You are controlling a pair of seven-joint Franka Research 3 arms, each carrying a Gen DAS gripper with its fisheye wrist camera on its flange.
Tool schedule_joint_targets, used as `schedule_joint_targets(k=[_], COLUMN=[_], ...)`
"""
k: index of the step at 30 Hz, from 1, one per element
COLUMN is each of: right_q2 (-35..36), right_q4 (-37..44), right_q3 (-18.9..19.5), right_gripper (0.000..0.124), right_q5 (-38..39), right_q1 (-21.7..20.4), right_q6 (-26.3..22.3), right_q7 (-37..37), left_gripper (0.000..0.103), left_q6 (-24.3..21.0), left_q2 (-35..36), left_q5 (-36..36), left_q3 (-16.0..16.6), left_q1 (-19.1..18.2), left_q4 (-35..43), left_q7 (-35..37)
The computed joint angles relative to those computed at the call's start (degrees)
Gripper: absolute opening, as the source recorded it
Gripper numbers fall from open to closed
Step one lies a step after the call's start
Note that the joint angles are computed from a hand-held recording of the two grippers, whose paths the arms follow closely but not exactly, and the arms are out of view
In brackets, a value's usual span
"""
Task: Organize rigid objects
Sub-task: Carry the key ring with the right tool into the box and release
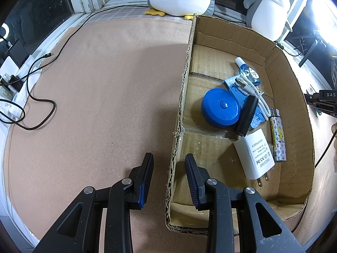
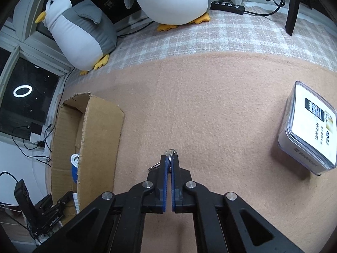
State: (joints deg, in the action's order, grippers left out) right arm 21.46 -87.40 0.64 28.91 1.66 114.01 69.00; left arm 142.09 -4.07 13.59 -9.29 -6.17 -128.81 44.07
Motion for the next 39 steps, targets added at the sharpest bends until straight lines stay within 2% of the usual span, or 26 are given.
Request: schedule_joint_targets(k=[14, 22, 31, 39], right_q2=[-5.4, -8.1, -7.8, -6.0], right_q4=[-1.0, -0.8, -1.5, -1.8], right_q3=[0.8, 1.8, 2.8, 2.9], right_gripper=[0.002, 0.002, 0.002, 0.002], right_q5=[3.0, 5.3, 1.0, -5.3], right_q1=[1.0, 3.2, 7.8, 10.8], right_q6=[1.7, 2.9, 6.0, 9.0], right_q7=[-3.8, -7.4, -9.3, -7.4], left_gripper=[0.034, 0.034, 0.034, 0.034], left_q6=[0.0, -0.2, -0.3, -0.3], left_q2=[0.0, 0.0, -0.1, 0.0], left_q5=[-0.1, 0.2, 0.4, 0.4], left_q3=[0.0, 0.0, 0.0, 0.0], left_q1=[0.0, 0.0, 0.0, 0.0], left_q4=[0.1, 0.1, 0.1, 0.2], left_q7=[0.0, 0.0, -0.2, -0.2])
